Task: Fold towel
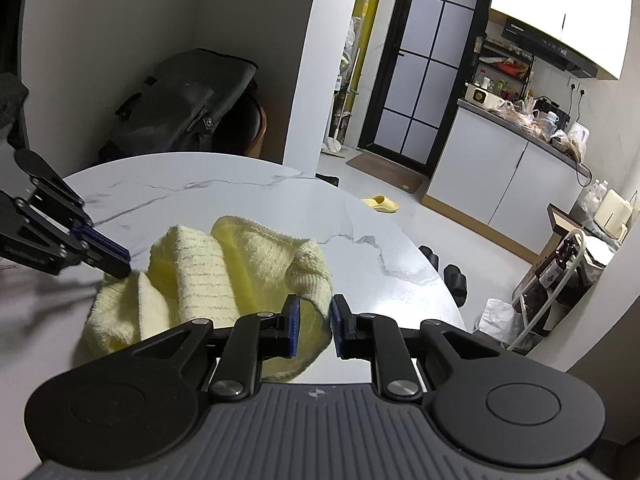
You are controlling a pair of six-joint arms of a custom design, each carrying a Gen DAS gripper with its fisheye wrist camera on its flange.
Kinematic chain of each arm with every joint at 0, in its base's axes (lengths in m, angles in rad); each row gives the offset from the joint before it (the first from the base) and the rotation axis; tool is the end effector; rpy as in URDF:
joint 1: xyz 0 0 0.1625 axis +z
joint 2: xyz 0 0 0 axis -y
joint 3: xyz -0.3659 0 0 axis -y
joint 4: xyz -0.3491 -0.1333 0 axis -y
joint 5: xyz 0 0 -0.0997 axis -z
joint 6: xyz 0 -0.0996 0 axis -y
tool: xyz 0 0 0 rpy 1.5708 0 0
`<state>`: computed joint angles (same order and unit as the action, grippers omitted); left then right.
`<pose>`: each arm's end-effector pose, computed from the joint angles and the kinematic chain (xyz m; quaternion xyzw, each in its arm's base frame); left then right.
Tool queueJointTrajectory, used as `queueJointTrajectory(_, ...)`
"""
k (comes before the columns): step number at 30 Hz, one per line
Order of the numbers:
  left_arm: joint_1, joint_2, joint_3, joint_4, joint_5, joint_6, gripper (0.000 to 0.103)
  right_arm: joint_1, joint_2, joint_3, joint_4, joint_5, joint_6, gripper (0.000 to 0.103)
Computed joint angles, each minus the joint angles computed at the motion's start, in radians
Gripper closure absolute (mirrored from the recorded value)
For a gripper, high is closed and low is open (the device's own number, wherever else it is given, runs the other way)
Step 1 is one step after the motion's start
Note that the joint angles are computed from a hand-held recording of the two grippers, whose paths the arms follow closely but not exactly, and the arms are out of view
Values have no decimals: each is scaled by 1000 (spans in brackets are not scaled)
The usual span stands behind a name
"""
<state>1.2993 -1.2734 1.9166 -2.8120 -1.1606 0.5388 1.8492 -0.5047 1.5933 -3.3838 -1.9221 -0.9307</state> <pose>0.0271 -0.5477 0.2836 0.3136 0.8835 -0.2599 0.2313 0.2653 -0.5678 0.0262 0.4724 -0.7927 0.2781 0.2666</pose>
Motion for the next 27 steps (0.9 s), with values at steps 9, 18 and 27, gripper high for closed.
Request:
queueJointTrajectory(9, -7, -20, 14, 19, -25, -10, 97, 3, 35, -37, -8, -37, -42, 65)
queueJointTrajectory(18, 1, 1, -15, 41, -15, -7, 96, -22, 54, -103, 94, -34, 31, 65)
queueJointTrajectory(27, 8, 13, -36, 78, -26, 15, 90, -50, 52, -143, 207, -11, 90, 65)
